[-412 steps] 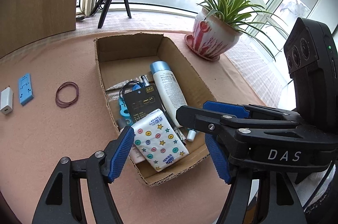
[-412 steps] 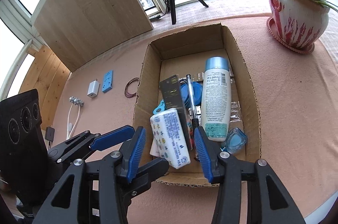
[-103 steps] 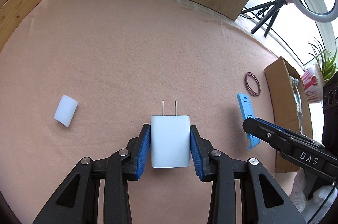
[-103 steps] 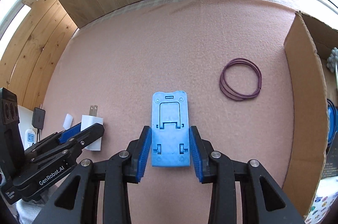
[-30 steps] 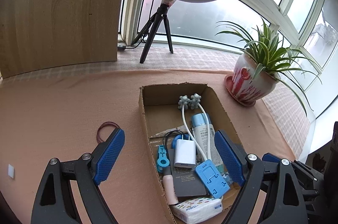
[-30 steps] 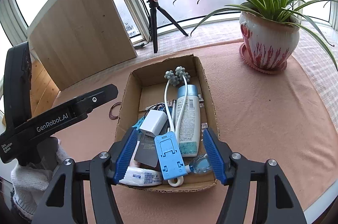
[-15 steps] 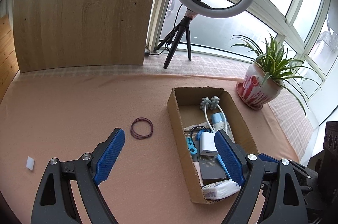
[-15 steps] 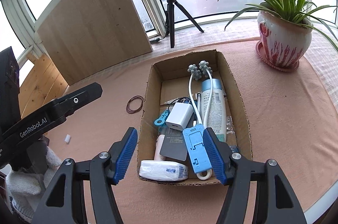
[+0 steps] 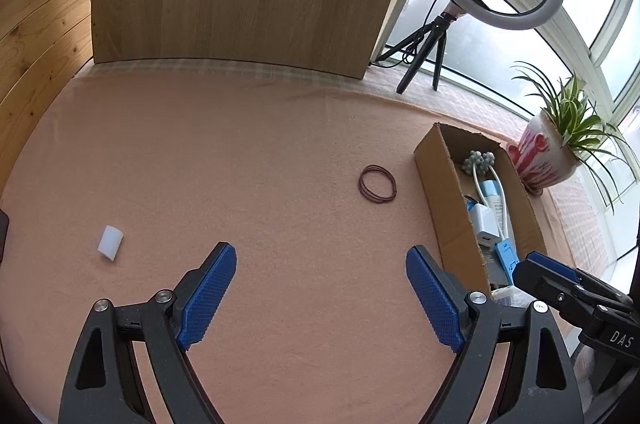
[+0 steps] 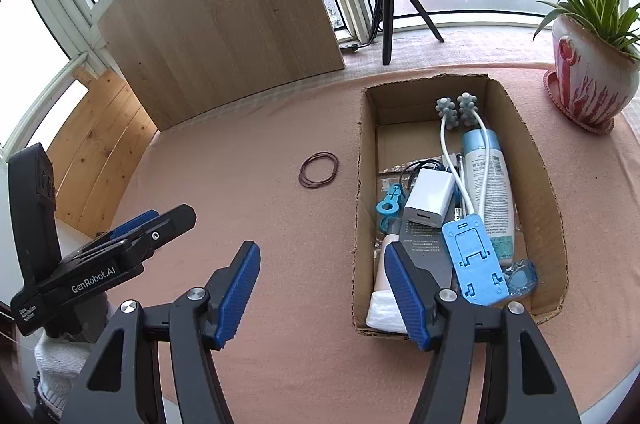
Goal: Organize objects
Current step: 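Move both tools back over the table toward the white cylinder and rubber band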
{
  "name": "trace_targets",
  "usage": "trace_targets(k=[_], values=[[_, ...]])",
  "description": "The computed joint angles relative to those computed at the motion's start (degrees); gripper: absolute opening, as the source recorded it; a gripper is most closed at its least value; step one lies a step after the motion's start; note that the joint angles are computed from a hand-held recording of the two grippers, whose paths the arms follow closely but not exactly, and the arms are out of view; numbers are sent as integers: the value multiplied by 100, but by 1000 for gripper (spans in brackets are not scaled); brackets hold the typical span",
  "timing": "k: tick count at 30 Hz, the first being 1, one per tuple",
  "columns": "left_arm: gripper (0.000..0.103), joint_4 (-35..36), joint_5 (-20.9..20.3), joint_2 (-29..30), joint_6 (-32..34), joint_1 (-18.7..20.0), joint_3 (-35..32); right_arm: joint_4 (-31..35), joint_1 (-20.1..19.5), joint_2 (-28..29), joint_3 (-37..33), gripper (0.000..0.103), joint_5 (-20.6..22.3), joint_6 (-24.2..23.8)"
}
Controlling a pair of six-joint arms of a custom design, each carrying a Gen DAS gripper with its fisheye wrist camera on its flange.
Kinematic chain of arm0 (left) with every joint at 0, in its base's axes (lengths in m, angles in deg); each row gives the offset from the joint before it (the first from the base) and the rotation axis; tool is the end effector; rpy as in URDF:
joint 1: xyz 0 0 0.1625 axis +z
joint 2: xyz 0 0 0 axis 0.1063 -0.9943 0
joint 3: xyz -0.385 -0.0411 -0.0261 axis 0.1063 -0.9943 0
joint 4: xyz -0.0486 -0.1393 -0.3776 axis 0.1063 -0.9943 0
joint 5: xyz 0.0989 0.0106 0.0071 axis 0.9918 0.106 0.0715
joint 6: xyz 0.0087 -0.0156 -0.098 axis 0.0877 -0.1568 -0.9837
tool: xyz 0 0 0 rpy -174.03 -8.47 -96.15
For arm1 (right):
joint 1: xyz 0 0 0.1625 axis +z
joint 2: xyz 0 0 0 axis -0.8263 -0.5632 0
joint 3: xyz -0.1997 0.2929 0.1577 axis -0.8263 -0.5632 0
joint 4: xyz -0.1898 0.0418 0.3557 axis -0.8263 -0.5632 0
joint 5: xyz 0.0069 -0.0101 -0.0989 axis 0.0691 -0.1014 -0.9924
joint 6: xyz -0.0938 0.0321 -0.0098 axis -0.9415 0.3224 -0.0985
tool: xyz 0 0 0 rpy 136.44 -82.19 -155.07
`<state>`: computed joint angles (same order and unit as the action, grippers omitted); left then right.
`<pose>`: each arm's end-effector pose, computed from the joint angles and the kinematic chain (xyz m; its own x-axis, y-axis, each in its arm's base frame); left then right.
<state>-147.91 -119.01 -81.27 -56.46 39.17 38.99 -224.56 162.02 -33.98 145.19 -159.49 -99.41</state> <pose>-0.1955 -0.4975 0.2533 -0.8490 -0.2312 -0.4752 0.1407 0.7678 -0.6251 0.2723 -0.5546 0.1670 -0.8046 -0.4846 0.3432 -0.5624 0.8073 -0.1787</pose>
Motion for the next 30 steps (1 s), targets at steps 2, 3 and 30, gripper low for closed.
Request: trace_targets(k=[2, 3, 30], values=[[89, 150, 0, -184, -123, 68, 112, 72, 51, 90, -55, 61, 41, 16], [89, 231, 8, -280, -191, 109, 166, 98, 78, 144, -86, 61, 55, 10], [89, 1816, 17, -1494, -185, 1474, 173, 2825, 318, 3202, -3953, 44, -998, 526]])
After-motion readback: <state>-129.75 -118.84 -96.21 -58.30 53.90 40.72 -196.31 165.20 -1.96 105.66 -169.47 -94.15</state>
